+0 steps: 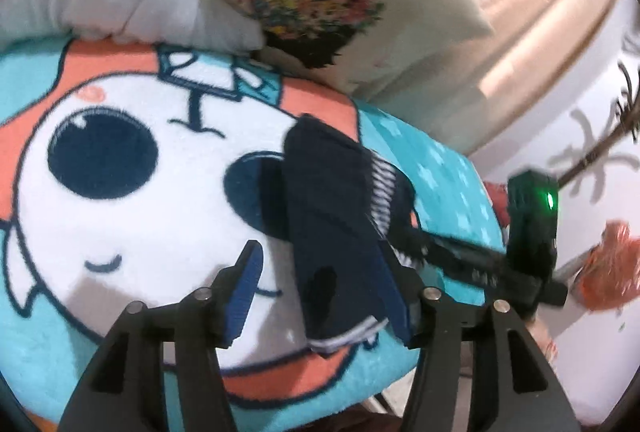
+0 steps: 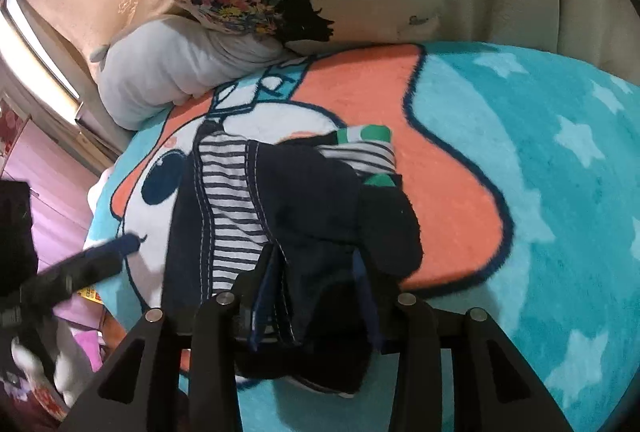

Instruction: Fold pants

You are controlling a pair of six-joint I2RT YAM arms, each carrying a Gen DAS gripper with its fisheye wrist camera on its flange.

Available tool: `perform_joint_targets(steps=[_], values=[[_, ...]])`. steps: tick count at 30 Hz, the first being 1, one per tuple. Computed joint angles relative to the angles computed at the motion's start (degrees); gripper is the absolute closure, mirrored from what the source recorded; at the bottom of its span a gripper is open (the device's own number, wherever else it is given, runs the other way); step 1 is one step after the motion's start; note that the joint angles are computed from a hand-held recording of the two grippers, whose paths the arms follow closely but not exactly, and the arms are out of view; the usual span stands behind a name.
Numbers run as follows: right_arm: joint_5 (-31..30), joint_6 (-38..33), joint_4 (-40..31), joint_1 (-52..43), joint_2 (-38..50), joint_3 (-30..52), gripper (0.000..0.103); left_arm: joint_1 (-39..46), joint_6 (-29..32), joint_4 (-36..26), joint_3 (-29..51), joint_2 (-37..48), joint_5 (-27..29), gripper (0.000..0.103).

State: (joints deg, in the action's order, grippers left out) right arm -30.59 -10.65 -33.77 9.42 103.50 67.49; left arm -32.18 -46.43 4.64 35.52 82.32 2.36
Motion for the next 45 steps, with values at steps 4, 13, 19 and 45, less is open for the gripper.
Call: perform_joint_targets(steps=[4,13,19,45], values=[[0.1,2.6,2.6,0.2,-0.4,-1.7,0.061,3.7,-1.0,3.7,1.6,5.6,5.8,0.047],[6.4,3.2,7.8,1.8,-6.7,-7.2,0.048,6.6,-2.4,8.7,9.1,17.7,14.7,0.047],[7.3,4.4,17.5,-0.7,-12.0,-13.7,0.025,6.9,-3.0,11.1,8.8,19.2,16.3,0.045],[-13.6,17.8,10.1,3.8,9.9,12.6,0.07,11.4,7.5,-6.4,22.0,19.5,12.3,0.058]])
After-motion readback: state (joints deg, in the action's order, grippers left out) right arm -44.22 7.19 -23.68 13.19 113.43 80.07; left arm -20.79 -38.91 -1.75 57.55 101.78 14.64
